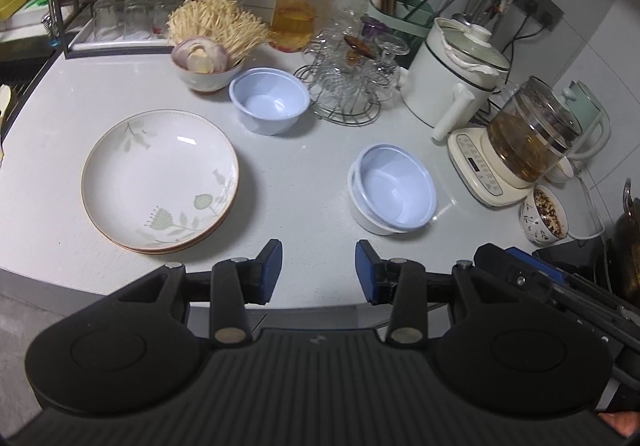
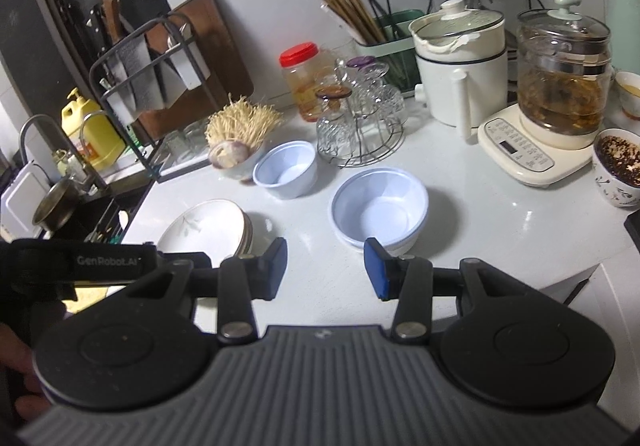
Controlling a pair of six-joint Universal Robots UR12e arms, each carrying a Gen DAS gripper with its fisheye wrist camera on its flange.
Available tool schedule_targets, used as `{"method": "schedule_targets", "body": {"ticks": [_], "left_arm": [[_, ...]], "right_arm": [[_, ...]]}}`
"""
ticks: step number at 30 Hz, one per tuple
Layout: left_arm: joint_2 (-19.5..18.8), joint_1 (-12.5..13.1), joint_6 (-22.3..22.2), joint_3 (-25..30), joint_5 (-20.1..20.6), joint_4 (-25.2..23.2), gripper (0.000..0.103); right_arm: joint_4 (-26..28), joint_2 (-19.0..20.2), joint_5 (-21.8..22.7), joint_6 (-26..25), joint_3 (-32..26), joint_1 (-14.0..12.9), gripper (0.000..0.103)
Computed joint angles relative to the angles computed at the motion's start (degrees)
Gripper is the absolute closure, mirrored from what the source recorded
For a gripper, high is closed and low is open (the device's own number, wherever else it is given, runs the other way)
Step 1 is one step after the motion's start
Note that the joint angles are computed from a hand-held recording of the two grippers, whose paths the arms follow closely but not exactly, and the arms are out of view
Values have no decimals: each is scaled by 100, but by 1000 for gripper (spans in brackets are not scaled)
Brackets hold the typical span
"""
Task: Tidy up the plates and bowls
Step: 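Pull both tools back up from the nested blue bowls, then move both tools toward the light blue bowl beside the onion bowl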
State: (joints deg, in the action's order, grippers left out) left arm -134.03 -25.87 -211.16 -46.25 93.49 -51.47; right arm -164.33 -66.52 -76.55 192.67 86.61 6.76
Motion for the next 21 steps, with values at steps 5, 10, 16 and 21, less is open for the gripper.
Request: {"method": "schedule_targets", "body": {"ticks": [5,10,16,21], "left_arm": [[-154,114,41,228,-180,-140,57],[-357,263,158,540,-353,-289,57],[-725,456,220,1109,-603,-540,57],[-1010,644,-36,1536,-886,-704,57]], "right_arm": [[166,172,-87,55,-258,59,58],[387,415,-206,122,-629,149,58],[732,717,-393,184,-1148,246,58],[1065,1020,-514,195,-1681,311,58]]}}
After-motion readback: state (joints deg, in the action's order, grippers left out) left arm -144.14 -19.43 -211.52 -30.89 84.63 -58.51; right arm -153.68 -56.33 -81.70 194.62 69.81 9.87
